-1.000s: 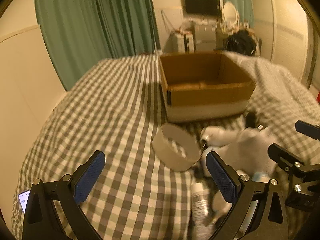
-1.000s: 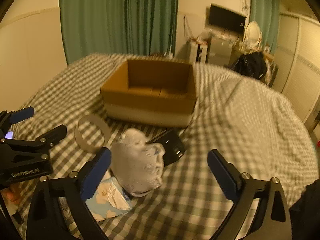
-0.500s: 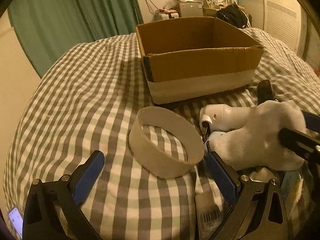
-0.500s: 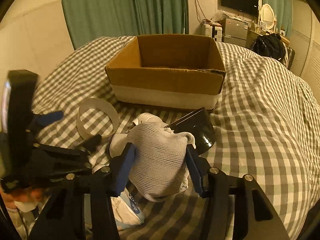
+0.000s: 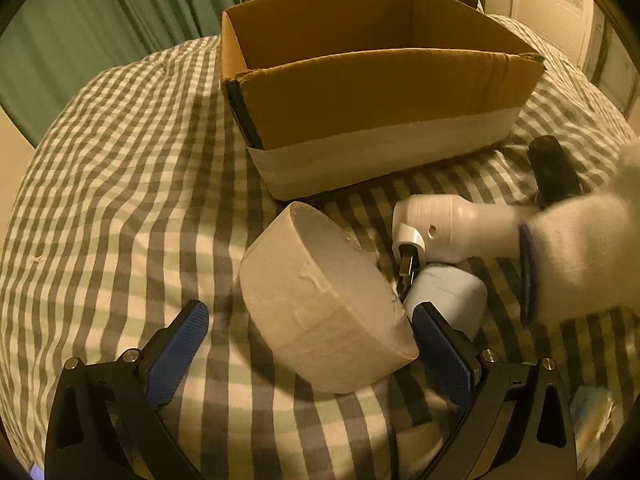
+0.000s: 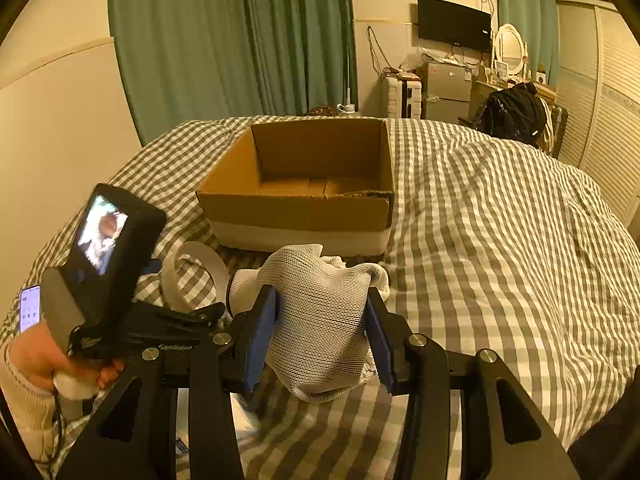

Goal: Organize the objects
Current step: 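Grasp the white socks with the right tool while the left tool grasps the tape roll, then drop the tape roll with the left tool while the right tool drops the socks into the box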

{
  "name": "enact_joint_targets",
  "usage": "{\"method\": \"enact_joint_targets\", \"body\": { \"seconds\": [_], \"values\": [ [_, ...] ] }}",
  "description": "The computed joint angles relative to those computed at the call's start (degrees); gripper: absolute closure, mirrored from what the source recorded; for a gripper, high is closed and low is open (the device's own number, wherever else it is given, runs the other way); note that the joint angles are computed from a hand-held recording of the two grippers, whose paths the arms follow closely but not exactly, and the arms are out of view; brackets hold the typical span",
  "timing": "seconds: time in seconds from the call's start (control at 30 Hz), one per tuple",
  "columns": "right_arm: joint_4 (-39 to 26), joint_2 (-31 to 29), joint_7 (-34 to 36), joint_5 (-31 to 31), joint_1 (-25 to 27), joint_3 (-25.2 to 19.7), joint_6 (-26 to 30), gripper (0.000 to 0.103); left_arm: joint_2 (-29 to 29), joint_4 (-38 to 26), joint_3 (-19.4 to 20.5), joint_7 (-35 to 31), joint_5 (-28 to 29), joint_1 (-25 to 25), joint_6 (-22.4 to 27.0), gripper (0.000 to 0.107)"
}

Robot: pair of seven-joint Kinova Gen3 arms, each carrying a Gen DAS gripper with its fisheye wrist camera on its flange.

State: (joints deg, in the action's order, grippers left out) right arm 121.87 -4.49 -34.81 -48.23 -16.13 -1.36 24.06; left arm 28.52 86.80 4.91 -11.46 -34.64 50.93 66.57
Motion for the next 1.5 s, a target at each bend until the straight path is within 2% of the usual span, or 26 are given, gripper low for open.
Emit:
{"method": "enact_joint_targets", "body": {
  "seconds": [0.03, 0.07, 0.2, 0.27, 0.37, 0.53, 0.6, 0.67, 0.87, 1.0, 1.1, 1.17, 1.3, 1.5],
  "values": [
    [0.1, -0.1, 0.0, 0.0, 0.0, 0.1, 0.1, 0.059, 0.1, -0.2, -0.1, 0.4, -0.4, 0.4, 0.4, 0.015],
    [0.3, -0.4, 0.1, 0.0, 0.0, 0.1, -0.1, 0.059, 0.0, -0.2, -0.6, 0.6, -0.6, 1.0, 0.3, 0.030],
    [1.0, -2.0, 0.3, -0.1, -0.5, 0.8, -0.5, 0.059, -2.0, 2.2, 0.4, 2.7, -1.1, 1.4, -2.7, 0.045],
    [1.1, -2.7, 0.1, 0.1, -1.0, 1.2, -0.8, 0.059, -3.2, 3.4, 0.5, 4.6, -1.5, 1.8, -3.7, 0.069],
    [1.8, -4.0, 0.1, 0.2, -2.2, 2.1, -1.5, 0.060, -5.0, 4.5, 1.0, 7.1, -2.7, 2.8, -3.8, 0.074],
    [1.8, -5.2, -1.7, 2.3, -4.3, 2.9, -2.5, 0.060, -7.1, 3.4, 2.4, 9.4, -6.7, 5.0, 0.0, 0.081],
    [1.5, -5.7, -2.9, 3.6, -4.9, 3.0, -2.7, 0.060, -8.9, 3.8, 3.0, 8.9, -8.8, 5.0, 0.4, 0.086],
    [0.7, -6.3, -4.7, 5.7, -5.3, 2.6, -3.1, 0.060, -9.6, 3.0, 3.9, 8.3, -10.1, 4.9, 1.7, 0.098],
    [-2.3, -7.3, -9.4, 11.4, -7.5, 2.6, -4.5, 0.061, -10.9, -0.5, 5.1, 3.8, -13.5, 3.6, 3.3, 0.101],
    [-5.9, -7.2, -10.6, 13.5, -9.5, 3.8, -3.9, 0.061, -12.2, -2.4, 5.2, 0.7, -13.4, 1.3, 1.6, 0.101],
    [-8.7, -6.0, -12.6, 15.9, -9.3, 2.7, -4.8, 0.061, -12.0, -5.2, 5.0, -3.1, -13.5, -0.2, 1.4, 0.101],
    [-11.5, -4.3, -14.0, 17.3, -9.1, 2.1, -5.1, 0.061, -11.8, -7.0, 4.6, -6.4, -12.7, -1.8, 0.5, 0.101],
    [-17.3, -0.3, -11.8, 13.9, -9.0, 3.2, -2.9, 0.061, -9.7, -11.3, 3.0, -12.4, -11.0, -4.5, -0.8, 0.101],
    [-25.7, 7.1, -20.5, 21.6, -4.9, -2.2, -2.8, 0.061, -7.6, -13.5, 0.4, -17.5, -6.9, -8.5, -6.1, 0.101]
  ]
}}
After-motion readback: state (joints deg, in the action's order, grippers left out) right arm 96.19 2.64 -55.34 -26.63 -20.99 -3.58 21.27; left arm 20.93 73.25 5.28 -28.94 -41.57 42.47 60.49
